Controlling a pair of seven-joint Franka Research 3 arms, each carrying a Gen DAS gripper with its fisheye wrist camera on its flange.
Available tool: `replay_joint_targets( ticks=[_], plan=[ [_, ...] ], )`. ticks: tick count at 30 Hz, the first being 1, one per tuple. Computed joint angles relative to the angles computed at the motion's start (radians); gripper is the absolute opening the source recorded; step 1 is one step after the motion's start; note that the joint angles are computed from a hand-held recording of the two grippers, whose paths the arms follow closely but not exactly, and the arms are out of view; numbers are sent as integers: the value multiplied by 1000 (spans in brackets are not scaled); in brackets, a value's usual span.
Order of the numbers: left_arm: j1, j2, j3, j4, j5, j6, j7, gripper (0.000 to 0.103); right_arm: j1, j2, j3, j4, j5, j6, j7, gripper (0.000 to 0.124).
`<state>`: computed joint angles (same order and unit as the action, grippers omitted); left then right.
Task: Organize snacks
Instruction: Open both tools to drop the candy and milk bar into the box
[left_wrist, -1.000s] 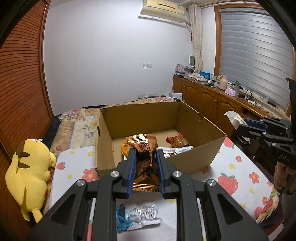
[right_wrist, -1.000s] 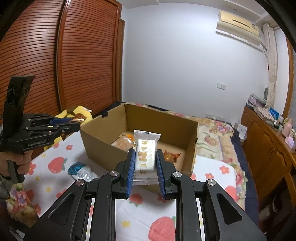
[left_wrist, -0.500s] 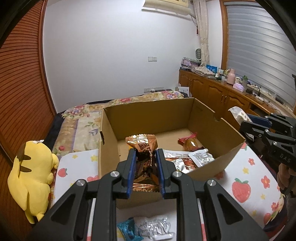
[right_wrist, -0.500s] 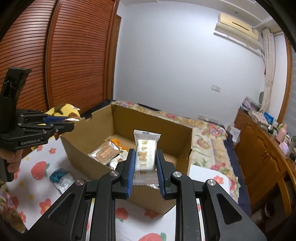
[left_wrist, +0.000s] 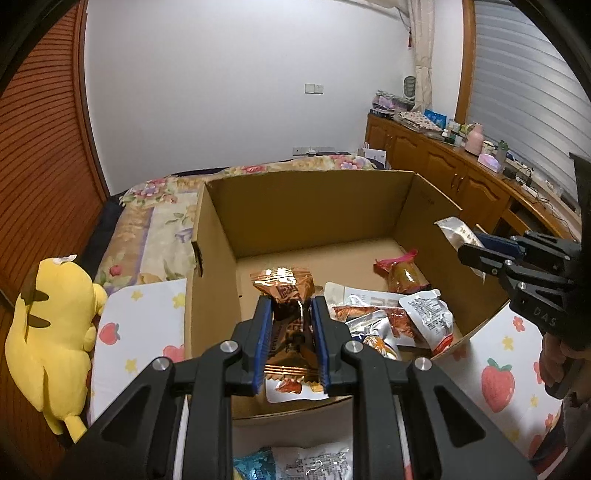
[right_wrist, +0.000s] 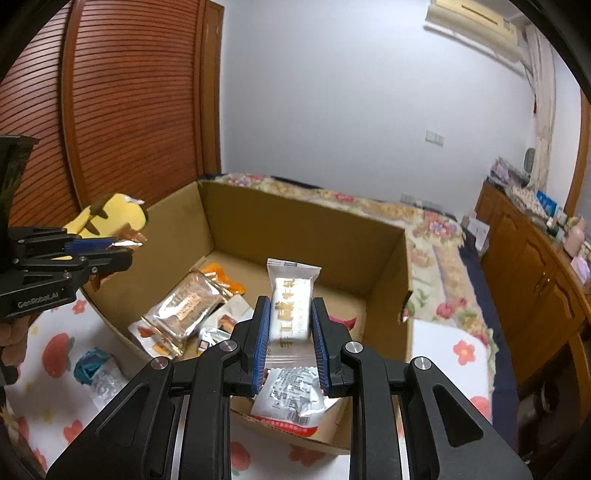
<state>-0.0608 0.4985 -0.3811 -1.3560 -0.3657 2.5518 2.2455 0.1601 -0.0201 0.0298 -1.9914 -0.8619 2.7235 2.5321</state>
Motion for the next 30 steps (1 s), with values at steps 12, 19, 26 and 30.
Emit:
replay_joint_targets(
  ticks=[12, 19, 26, 30],
  plan=[
    [16, -1, -14, -7, -21, 1, 27, 45, 18, 37, -18, 11, 83, 10, -48, 22],
    [32, -38, -19, -56, -64, 22, 56, 51, 23, 31, -20, 2, 71, 28, -36, 35],
    [97, -125, -74, -191, -238, 118, 252, 81, 14, -28, 9, -60, -56, 81, 104, 49],
    [107, -173, -73, -254, -344, 144, 347, 85, 4, -63, 44, -94, -134, 103, 182, 54]
  ],
)
